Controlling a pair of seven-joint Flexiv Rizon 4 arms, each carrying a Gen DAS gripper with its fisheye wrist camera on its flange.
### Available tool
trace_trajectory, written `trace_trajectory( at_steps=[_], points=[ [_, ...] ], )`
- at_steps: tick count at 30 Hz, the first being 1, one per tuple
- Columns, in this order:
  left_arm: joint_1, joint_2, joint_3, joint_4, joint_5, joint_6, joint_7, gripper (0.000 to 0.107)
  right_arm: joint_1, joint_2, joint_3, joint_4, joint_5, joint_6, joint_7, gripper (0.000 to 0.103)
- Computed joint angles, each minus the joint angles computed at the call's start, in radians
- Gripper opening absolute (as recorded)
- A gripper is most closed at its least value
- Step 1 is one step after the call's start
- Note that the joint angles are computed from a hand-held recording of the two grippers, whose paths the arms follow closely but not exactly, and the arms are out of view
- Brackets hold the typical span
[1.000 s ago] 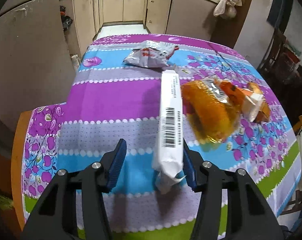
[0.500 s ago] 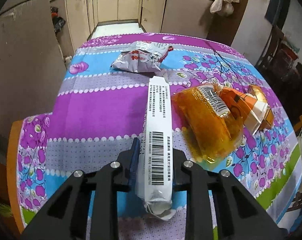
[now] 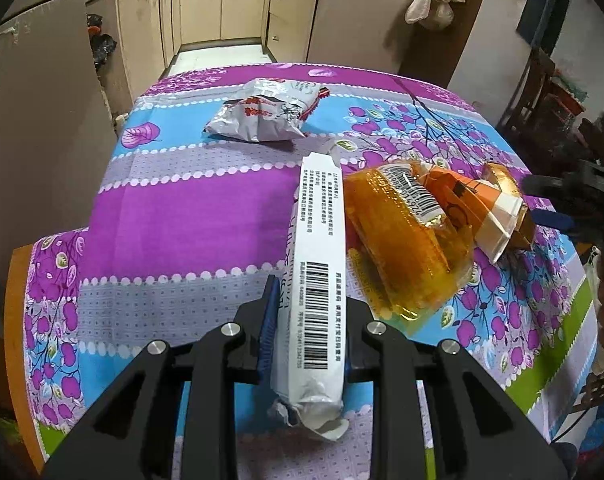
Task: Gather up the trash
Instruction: 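Grasp the white barcode packet with the left tool while the right tool grasps the gold foil bag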
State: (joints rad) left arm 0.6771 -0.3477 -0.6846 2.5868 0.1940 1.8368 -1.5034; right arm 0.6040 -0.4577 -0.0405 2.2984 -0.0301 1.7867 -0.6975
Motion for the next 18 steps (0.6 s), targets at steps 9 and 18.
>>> trace_trajectory(
  at_steps=[9,18],
  points=[
    [-0.015,-0.019,0.011,-0.008,0.008,0.012,-0.012,0.024,0.026,-0.039,-0.043,-0.037,-0.029,-0.026,0.001,0.058],
    [-0.004,-0.009,0.020,0.015,0.035,0.050,-0.054,0.022,0.210,0.001,-0.168,0.082,0.117,0.127,-0.096,0.045]
  ],
)
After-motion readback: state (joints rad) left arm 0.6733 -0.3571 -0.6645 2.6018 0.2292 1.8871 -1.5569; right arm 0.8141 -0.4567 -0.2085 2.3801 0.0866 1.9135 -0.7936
